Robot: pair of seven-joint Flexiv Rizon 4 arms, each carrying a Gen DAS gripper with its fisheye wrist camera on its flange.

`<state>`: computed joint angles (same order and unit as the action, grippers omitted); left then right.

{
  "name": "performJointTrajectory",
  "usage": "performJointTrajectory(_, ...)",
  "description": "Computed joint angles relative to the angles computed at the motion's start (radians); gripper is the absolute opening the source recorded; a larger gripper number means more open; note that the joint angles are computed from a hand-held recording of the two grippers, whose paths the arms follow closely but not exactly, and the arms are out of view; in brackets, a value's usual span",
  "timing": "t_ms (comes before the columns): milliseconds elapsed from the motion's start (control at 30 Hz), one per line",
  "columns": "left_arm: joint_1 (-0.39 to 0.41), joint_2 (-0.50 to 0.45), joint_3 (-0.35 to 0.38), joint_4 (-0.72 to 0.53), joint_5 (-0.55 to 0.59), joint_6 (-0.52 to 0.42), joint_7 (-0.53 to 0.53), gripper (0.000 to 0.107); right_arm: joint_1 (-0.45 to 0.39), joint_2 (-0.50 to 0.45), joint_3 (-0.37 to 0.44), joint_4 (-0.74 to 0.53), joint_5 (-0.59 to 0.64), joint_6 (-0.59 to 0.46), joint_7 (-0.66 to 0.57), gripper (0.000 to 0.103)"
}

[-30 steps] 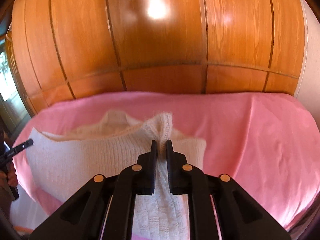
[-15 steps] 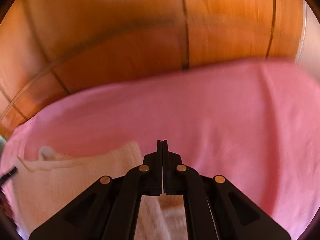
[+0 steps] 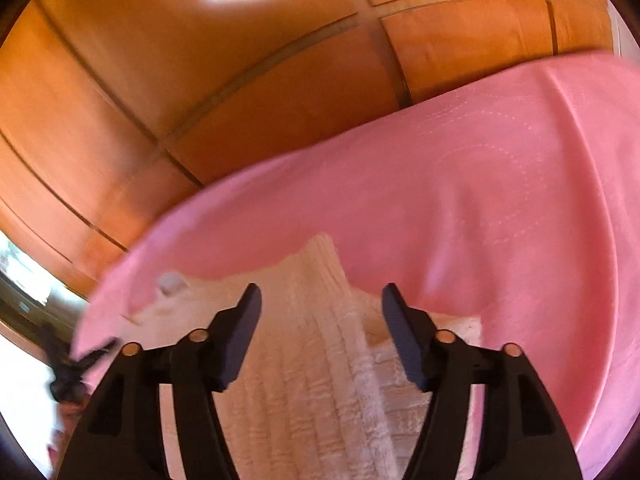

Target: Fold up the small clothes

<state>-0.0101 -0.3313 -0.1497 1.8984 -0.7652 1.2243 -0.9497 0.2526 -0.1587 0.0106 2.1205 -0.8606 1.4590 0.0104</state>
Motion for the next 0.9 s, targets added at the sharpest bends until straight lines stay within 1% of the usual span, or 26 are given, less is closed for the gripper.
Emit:
performJointTrajectory(33,-0.002,0.011,0.005,0.016,0.001,0.011,-0.004,0.006,-0.005,-0.034,0.05,-0.037,0.101,-0.051,-0.107,0.055)
performJointTrajectory(67,0.0,0.026,0.01,0.035,0.0,0.014,-0.002,0.006,0.006,-0.055,0.073,-0.07,0.149,-0.133,-0.187,0.021)
performJointTrajectory(100,0.005,0.045,0.01,0.057,-0.012,0.014,0.012,0.006,0.042,-0.056,0.078,-0.102,0.14,-0.28,-0.231,0.005)
performJointTrajectory(133,0.01,0.073,0.012,0.094,-0.035,0.023,0.033,0.012,0.079,-0.064,0.053,-0.126,0.066,-0.378,-0.24,0.006)
performJointTrajectory(167,0.012,0.092,0.014,0.121,-0.06,0.029,0.055,0.029,0.089,-0.063,0.045,-0.131,0.015,-0.412,-0.217,0.005)
performJointTrajectory(200,0.016,0.118,0.013,0.156,-0.103,0.035,0.094,0.036,0.099,-0.062,0.035,-0.138,-0.026,-0.463,-0.186,0.005)
performJointTrajectory(233,0.015,0.14,0.015,0.185,-0.15,0.039,0.134,0.04,0.106,-0.069,0.024,-0.15,-0.042,-0.528,-0.157,0.005)
performJointTrajectory(300,0.004,0.179,0.041,0.231,-0.19,0.016,0.179,0.04,0.07,-0.096,0.042,-0.162,0.049,-0.513,-0.164,0.005)
performJointTrajectory(333,0.001,0.207,0.048,0.261,-0.252,-0.005,0.232,0.04,0.065,-0.1,0.035,-0.155,0.036,-0.489,-0.142,0.006)
performJointTrajectory(367,-0.006,0.23,0.056,0.283,-0.324,-0.035,0.286,0.04,0.066,-0.101,0.034,-0.156,0.027,-0.491,-0.142,0.006)
performJointTrajectory(400,-0.011,0.257,0.07,0.308,-0.387,-0.094,0.334,0.04,0.066,-0.103,0.037,-0.162,0.033,-0.499,-0.156,0.008)
performJointTrajectory(433,-0.018,0.271,0.086,0.32,-0.41,-0.137,0.355,0.04,0.068,-0.097,0.036,-0.157,0.02,-0.503,-0.15,0.011)
performJointTrajectory(467,-0.034,0.287,0.098,0.339,-0.439,-0.166,0.382,0.042,0.069,-0.092,0.037,-0.156,0.015,-0.5,-0.143,0.02)
performJointTrajectory(500,-0.05,0.304,0.109,0.356,-0.462,-0.181,0.409,0.044,0.066,-0.076,0.038,-0.139,0.005,-0.489,-0.124,0.026)
performJointTrajectory(567,-0.082,0.333,0.125,0.39,-0.512,-0.206,0.461,0.046,0.047,-0.023,0.038,-0.08,-0.029,-0.434,-0.056,0.061)
performJointTrajectory(600,-0.089,0.342,0.136,0.4,-0.52,-0.244,0.47,0.046,0.037,0.004,0.042,-0.046,-0.056,-0.397,-0.009,0.065)
performJointTrajectory(633,-0.096,0.349,0.144,0.41,-0.531,-0.276,0.476,0.047,0.019,0.044,0.045,0.004,-0.094,-0.339,0.048,0.066)
performJointTrajectory(667,-0.102,0.352,0.147,0.416,-0.539,-0.284,0.482,0.047,0.004,0.077,0.054,0.044,-0.119,-0.3,0.093,0.067)
performJointTrajectory(700,-0.11,0.352,0.147,0.42,-0.55,-0.281,0.489,0.047,-0.03,0.111,0.077,0.089,-0.136,-0.246,0.138,0.069)
performJointTrajectory(767,-0.122,0.342,0.145,0.427,-0.556,-0.279,0.485,0.047,-0.052,0.136,0.076,0.128,-0.157,-0.151,0.192,0.078)
performJointTrajectory(800,-0.125,0.328,0.142,0.421,-0.554,-0.276,0.472,0.047,-0.069,0.159,0.083,0.161,-0.199,-0.101,0.257,0.078)
performJointTrajectory(833,-0.128,0.313,0.137,0.416,-0.551,-0.265,0.457,0.042,-0.093,0.193,0.091,0.206,-0.254,-0.038,0.334,0.078)
performJointTrajectory(867,-0.129,0.304,0.135,0.41,-0.556,-0.263,0.45,0.029,-0.121,0.209,0.097,0.236,-0.303,0.017,0.391,0.078)
performJointTrajectory(900,-0.127,0.3,0.137,0.407,-0.557,-0.27,0.445,0.025,-0.149,0.222,0.109,0.271,-0.336,0.078,0.435,0.076)
